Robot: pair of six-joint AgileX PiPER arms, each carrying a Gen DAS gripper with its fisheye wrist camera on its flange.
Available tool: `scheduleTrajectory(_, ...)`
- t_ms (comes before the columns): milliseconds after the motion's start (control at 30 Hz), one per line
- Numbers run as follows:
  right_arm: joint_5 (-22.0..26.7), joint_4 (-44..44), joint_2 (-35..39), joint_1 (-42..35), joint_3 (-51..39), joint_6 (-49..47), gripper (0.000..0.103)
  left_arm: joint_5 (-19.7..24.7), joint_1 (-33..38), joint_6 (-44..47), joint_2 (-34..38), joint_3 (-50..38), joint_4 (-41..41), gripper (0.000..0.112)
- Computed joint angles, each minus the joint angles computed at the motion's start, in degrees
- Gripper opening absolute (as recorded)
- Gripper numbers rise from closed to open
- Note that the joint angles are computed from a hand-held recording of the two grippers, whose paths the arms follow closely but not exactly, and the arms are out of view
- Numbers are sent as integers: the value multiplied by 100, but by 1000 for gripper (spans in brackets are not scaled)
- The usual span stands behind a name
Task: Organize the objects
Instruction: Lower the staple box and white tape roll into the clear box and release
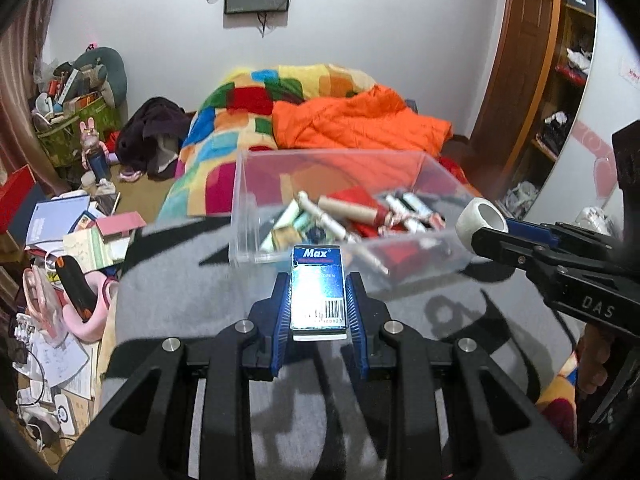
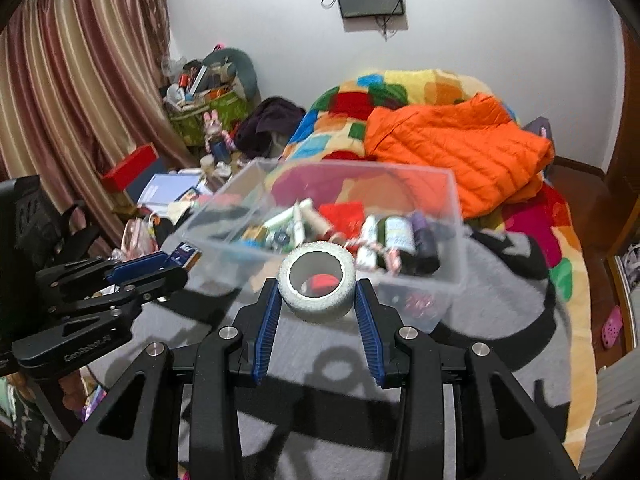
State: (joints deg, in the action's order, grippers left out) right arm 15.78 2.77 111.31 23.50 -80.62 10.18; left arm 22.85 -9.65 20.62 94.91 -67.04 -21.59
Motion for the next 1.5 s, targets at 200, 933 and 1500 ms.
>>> scheduleTrajectory(200,130,-578,185,-147,-440,568,35,36,15,-103,211,-502,-8,27)
scheduleTrajectory(933,1205,-449,1785,-137,-2507,565,35,946,-56,-1016,2080,-2670,667,27)
scheduleTrajectory(1500,681,-469,720,-90,-1243,303,50,140,-157,-404,904,-1318,183,58)
